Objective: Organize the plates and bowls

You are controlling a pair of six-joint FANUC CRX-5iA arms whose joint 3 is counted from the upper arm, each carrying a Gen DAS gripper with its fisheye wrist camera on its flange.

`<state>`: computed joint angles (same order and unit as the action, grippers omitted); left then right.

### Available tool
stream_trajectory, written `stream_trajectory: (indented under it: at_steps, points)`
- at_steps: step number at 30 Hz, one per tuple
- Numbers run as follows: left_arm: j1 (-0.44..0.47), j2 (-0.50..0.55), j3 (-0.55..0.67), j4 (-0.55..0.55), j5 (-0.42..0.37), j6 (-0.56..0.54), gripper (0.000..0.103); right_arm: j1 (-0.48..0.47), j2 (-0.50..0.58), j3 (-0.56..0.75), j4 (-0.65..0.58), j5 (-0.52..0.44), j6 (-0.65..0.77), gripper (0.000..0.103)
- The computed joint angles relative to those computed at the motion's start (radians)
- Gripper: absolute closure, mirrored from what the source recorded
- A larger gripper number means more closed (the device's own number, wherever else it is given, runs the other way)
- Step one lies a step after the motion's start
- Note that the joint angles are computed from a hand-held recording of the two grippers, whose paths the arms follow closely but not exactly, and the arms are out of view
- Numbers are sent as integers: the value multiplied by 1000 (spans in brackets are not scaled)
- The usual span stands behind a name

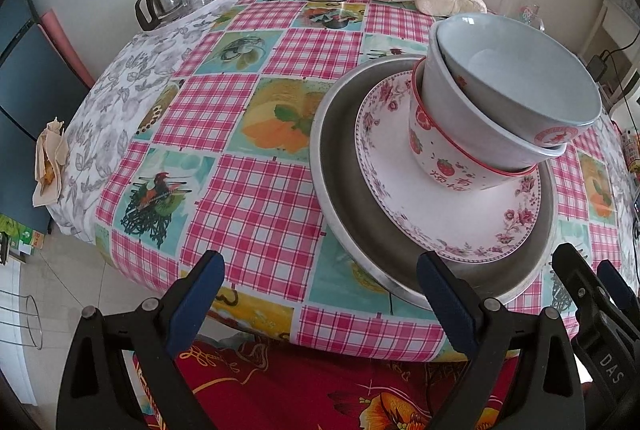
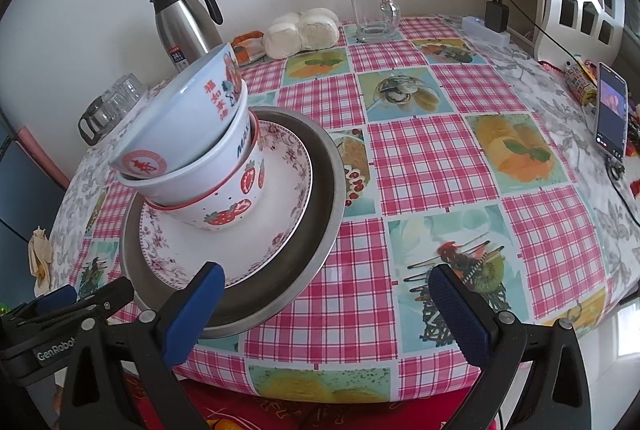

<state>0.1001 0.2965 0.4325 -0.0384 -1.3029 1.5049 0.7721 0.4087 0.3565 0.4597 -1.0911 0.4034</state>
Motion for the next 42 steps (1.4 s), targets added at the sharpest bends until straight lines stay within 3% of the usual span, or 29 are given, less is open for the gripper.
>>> stream_trajectory:
  at_steps: [42]
  points:
    - [9,-14,-11,9,7,16,6,-4,0,-2,-14,-11,3,0]
